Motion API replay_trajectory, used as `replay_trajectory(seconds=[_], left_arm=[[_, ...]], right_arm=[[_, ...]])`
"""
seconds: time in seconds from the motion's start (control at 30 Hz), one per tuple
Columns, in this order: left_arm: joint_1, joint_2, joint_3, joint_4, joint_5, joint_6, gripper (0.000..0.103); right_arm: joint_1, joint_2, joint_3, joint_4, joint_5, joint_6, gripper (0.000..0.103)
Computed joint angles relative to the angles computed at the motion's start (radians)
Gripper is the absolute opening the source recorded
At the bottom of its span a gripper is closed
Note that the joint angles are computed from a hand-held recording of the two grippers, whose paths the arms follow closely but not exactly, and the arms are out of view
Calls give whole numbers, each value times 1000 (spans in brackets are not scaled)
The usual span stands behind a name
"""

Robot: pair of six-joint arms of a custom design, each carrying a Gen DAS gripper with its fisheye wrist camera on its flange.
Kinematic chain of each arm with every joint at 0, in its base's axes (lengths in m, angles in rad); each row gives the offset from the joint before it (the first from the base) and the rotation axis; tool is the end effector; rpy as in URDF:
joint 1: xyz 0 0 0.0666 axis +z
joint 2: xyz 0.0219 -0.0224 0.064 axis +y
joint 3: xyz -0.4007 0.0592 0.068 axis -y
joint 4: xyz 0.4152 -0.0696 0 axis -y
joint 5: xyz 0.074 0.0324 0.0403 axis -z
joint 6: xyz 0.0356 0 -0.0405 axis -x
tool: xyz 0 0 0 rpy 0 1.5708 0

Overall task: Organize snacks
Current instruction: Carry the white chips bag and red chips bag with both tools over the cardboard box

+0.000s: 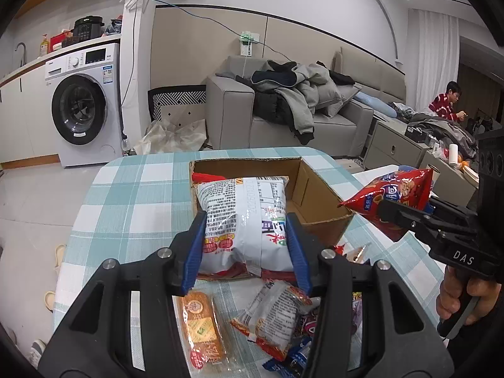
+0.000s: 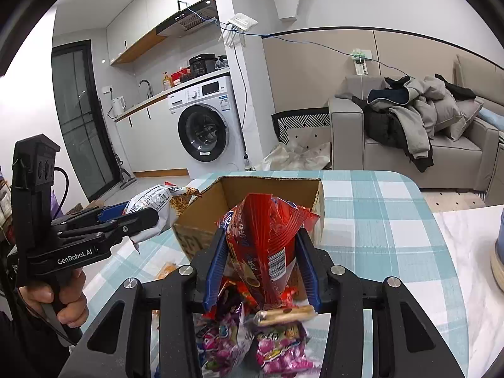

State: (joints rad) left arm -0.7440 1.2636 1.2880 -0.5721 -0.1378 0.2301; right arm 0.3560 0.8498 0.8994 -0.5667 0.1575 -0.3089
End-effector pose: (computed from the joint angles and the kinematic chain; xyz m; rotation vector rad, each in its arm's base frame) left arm 0.3516 -0.3176 0.4862 0.4640 2.0924 -0.4321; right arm 0.3001 0.1052 0.4429 0.0466 2.0893 0.2406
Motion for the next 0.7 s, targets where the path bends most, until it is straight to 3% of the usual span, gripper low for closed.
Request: replay_trajectory(seconds=[0.7], left_arm=[[50, 188, 146, -10, 27, -29, 46]], right_arm=[[-80, 198, 98, 51, -76, 51, 44]])
